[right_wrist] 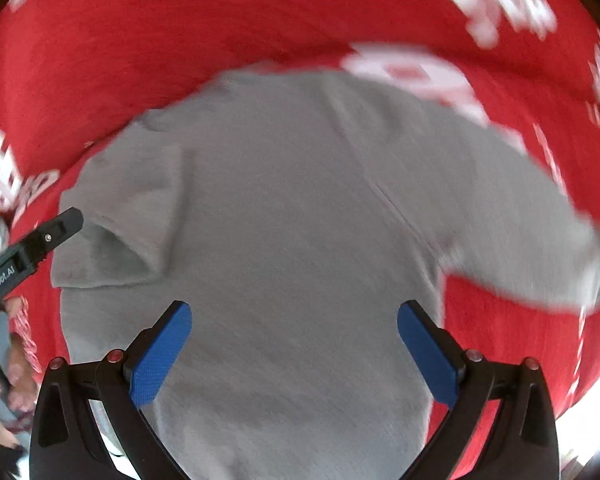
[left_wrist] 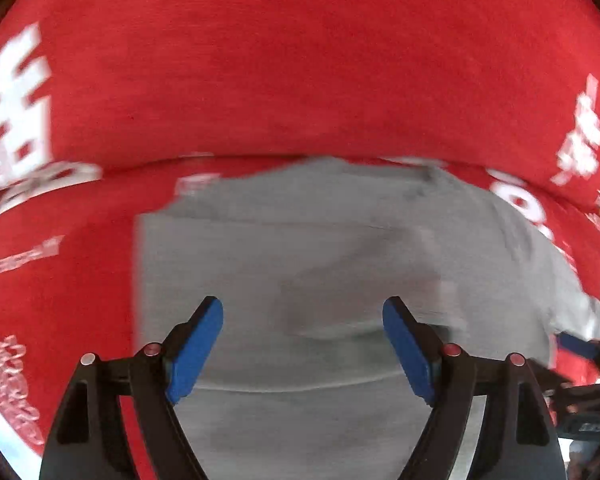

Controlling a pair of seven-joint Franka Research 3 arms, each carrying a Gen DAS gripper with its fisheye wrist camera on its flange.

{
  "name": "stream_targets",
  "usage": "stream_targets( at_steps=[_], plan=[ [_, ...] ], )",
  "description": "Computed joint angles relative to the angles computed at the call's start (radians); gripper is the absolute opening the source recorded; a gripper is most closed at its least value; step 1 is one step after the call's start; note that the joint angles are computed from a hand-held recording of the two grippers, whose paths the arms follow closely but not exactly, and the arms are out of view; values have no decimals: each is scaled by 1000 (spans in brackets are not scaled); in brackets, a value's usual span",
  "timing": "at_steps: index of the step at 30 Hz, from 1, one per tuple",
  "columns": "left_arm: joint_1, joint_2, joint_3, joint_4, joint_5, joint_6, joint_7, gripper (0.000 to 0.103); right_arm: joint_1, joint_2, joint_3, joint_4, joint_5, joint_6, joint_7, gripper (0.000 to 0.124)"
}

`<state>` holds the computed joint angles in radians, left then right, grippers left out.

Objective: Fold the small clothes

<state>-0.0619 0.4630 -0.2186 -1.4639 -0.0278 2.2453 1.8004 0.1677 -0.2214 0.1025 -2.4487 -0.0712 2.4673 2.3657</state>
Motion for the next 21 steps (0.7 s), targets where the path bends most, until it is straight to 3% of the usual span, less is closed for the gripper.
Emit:
stream_targets(
  at_steps=[2,4,9,10,12,13,14,15,19,21],
  plan=[
    [-14,22,57,33,87,7,-65,83,6,72,22,84,-83,-11,-23,103],
    [-12,72,89,104,137,-54,-120,83,29,156,36,178,-194,-43,-40,103],
    [17,122,97,136,178,-117,-170,83,130,368,15,392,-453,-150,-116,102],
    [16,121,98,125,191,-117,-174,83,151,393,2,416,-495,-170,-122,96],
    [21,119,88,108,192,-117,-176,83,177,424,-29,449,-525,-193,-140,54],
    [30,107,81,88,181,-104,-176,83,175,416,-44,442,-492,-179,-145,15],
    [33,106,77,86,175,-103,-177,83,162,394,-62,422,-443,-143,-125,9],
    [38,104,72,85,166,-107,-175,83,150,371,-77,396,-403,-102,-94,9],
    [47,120,64,114,144,-127,-167,83,55,224,-115,178,-152,193,26,9],
    [50,145,62,158,131,-135,-166,83,17,160,-128,59,33,291,35,21]
  ],
)
